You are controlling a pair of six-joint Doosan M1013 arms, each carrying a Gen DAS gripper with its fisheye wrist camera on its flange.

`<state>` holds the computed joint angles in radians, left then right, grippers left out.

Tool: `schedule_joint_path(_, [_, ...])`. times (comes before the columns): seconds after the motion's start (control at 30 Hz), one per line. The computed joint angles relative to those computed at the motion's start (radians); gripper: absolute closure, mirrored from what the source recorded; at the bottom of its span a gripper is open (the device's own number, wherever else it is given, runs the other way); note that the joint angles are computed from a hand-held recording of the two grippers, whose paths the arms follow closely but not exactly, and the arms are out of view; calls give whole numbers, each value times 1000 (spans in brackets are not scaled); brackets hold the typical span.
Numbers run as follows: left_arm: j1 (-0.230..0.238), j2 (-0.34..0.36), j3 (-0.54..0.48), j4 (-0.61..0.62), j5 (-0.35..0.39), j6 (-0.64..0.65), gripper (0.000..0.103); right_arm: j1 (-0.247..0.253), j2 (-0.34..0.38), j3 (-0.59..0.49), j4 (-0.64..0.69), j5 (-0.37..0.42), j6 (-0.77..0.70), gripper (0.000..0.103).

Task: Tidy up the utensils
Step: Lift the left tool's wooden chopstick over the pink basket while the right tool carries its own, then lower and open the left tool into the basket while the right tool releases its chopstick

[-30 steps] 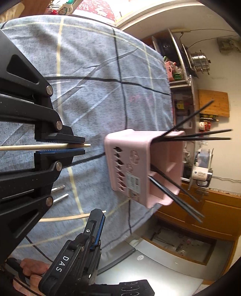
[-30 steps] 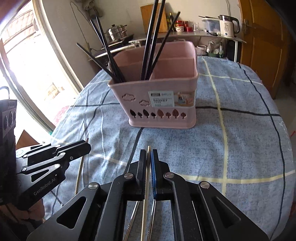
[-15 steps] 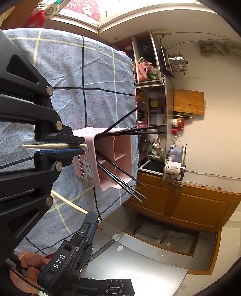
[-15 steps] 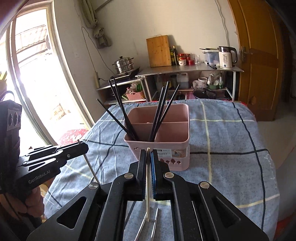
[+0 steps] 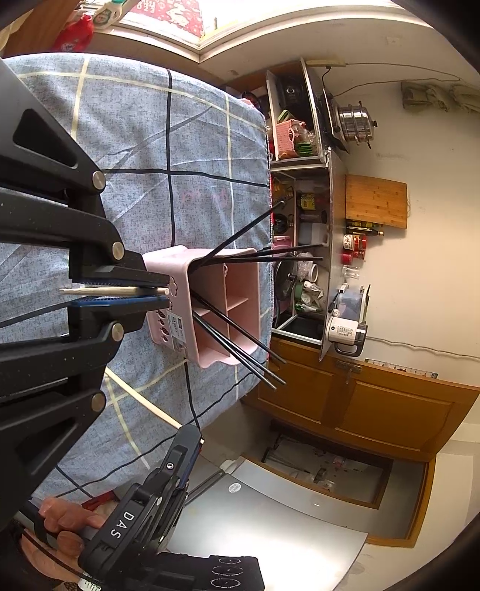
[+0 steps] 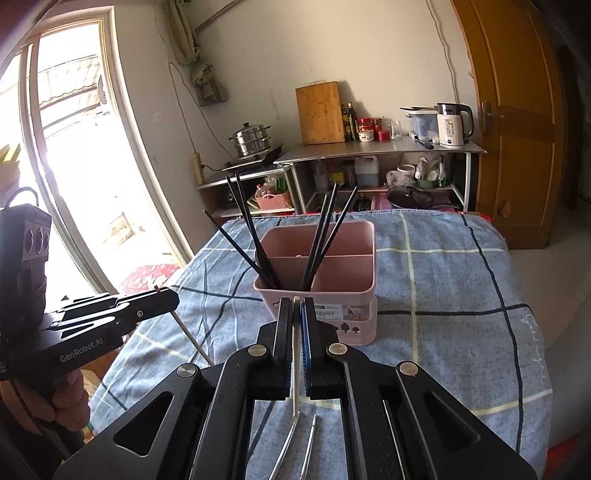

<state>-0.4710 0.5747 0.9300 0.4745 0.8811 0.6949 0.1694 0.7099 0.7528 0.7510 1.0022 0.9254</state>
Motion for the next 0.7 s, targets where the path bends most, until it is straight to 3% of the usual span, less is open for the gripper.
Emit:
schedule_joint_path(0.3, [11,12,-71,-2,-8,22,99,-4,19,-65,31,-14,8,99])
schedule_joint_path(0.7, [41,79,-253,26,19,33,99,2,108,-265,77,-8,86,99])
